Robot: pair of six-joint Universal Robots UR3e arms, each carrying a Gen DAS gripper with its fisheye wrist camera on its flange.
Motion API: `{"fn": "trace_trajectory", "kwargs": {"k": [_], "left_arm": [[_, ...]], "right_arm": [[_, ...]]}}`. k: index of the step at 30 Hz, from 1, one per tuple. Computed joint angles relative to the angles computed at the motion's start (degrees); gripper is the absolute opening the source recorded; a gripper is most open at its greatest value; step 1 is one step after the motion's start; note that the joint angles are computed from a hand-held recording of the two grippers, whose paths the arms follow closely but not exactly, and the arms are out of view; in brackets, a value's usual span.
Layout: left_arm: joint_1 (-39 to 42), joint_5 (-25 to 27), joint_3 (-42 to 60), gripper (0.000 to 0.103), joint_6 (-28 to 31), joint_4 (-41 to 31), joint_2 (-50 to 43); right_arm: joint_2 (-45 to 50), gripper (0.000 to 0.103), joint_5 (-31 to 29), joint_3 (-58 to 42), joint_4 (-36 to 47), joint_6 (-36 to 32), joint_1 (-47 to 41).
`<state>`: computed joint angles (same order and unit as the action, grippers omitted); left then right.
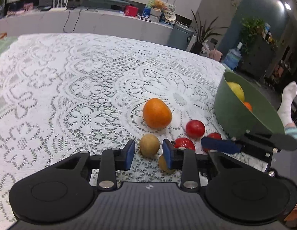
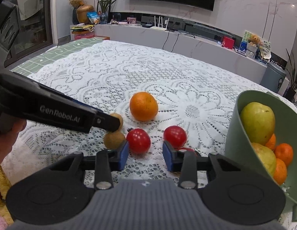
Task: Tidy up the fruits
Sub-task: 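Grasp a red tomato with the right tool while the left tool grasps a kiwi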
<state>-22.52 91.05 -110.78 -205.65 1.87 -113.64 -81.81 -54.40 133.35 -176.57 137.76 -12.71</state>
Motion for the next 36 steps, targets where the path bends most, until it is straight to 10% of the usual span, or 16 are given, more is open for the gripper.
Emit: {"fn": "trace_trajectory", "kwargs": {"k": [36], "left_arm": [[0.40, -1.37, -2.70, 0.027, -2.02, 1.64, 2.03]], "right_arm": [[-1.28, 0.024, 3.79, -2.24, 5.84, -2.56, -1.43]]}}
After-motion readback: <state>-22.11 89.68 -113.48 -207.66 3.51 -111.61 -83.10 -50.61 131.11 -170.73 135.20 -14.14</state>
